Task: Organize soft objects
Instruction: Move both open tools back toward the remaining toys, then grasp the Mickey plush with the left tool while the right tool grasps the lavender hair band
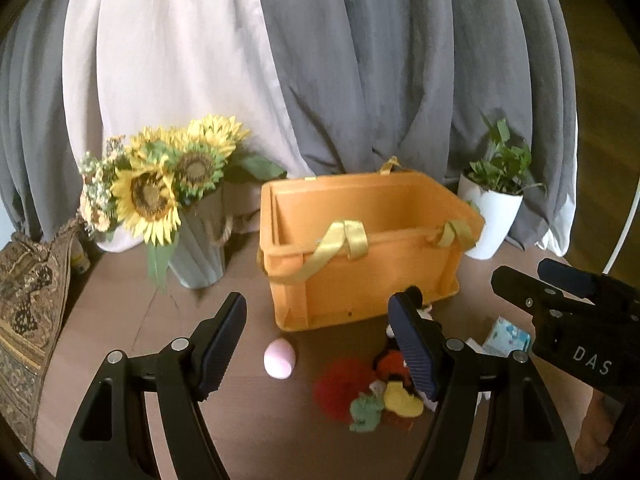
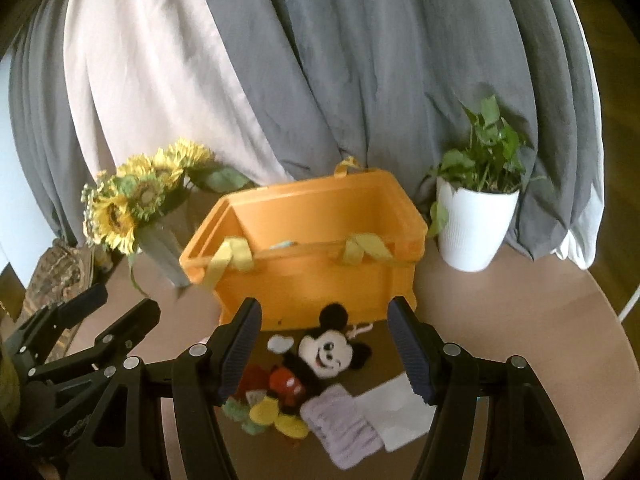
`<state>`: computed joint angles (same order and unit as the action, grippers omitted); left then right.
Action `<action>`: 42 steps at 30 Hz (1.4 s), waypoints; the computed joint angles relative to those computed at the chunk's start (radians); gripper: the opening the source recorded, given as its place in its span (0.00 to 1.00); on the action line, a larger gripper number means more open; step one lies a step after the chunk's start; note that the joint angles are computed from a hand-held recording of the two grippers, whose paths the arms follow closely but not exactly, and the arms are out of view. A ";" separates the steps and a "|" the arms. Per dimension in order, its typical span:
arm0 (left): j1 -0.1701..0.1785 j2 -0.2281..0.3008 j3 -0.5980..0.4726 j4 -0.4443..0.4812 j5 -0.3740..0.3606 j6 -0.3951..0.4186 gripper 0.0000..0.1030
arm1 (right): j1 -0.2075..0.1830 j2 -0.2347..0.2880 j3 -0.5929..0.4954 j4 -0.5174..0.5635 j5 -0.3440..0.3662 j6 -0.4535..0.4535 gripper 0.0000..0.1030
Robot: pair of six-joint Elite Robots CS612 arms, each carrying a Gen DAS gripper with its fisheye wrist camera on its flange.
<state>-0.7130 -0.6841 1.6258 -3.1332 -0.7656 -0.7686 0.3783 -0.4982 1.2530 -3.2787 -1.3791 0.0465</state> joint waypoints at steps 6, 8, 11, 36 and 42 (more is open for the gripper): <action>0.000 0.000 0.028 -0.014 -0.045 -0.014 0.71 | 0.007 -0.007 0.029 0.016 -0.017 0.005 0.65; 0.001 0.002 0.035 -0.021 -0.057 -0.016 0.71 | 0.011 -0.007 0.038 0.021 -0.027 0.009 0.65; 0.003 0.008 0.043 -0.033 -0.081 -0.019 0.71 | 0.016 -0.008 0.049 0.030 -0.042 0.012 0.65; 0.038 0.067 0.020 -0.091 -0.228 0.033 0.71 | 0.041 0.036 0.031 0.134 -0.151 0.060 0.65; 0.047 0.084 0.003 -0.104 -0.258 0.031 0.71 | 0.040 0.046 0.019 0.164 -0.147 0.064 0.64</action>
<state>-0.6657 -0.6001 1.6293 -3.2374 -1.0240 -0.7374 0.4184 -0.4526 1.2717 -3.1143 -1.5264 0.1104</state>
